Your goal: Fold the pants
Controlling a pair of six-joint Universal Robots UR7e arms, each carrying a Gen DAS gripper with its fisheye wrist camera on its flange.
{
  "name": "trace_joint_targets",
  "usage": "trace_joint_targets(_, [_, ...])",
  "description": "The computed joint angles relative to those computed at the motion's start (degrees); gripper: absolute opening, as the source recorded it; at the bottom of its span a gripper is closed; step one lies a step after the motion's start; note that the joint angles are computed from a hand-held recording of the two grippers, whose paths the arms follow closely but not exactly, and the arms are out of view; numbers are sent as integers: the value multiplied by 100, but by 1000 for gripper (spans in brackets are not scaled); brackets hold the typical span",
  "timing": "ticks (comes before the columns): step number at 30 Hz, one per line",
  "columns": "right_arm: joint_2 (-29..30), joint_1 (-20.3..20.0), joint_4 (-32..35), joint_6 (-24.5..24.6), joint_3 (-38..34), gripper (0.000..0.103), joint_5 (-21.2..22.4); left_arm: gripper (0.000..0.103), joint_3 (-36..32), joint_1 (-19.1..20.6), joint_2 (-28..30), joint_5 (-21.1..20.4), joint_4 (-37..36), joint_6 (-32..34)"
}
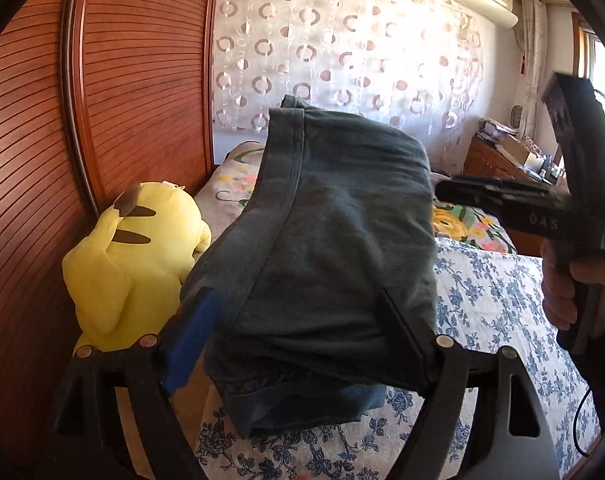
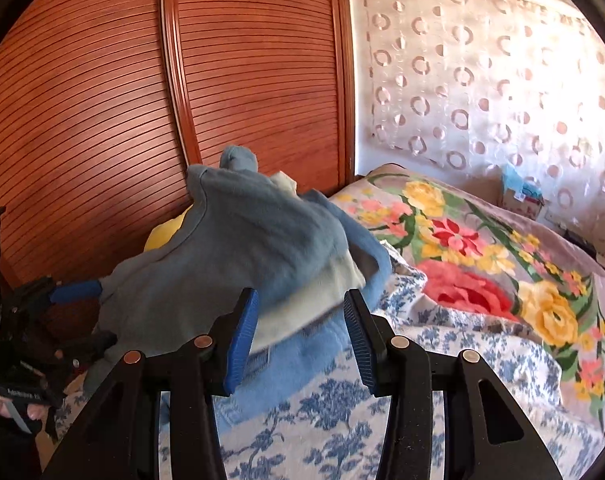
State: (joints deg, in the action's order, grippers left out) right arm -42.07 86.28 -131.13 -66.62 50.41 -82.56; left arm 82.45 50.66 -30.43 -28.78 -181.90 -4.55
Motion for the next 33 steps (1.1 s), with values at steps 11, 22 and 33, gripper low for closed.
trace_joint_targets(11, [-848, -202, -1095, 275, 1469, 47, 29, 102, 143, -226, 50, -225, -297, 107])
trace_joint_targets(22, [-1792, -482, -2433, 490, 3002, 64, 8, 102, 24, -550, 390, -434, -360, 322])
trace_joint_targets(33, [-2613, -747, -3816, 870, 4424, 80, 4, 102, -65, -857, 715, -345, -276, 236])
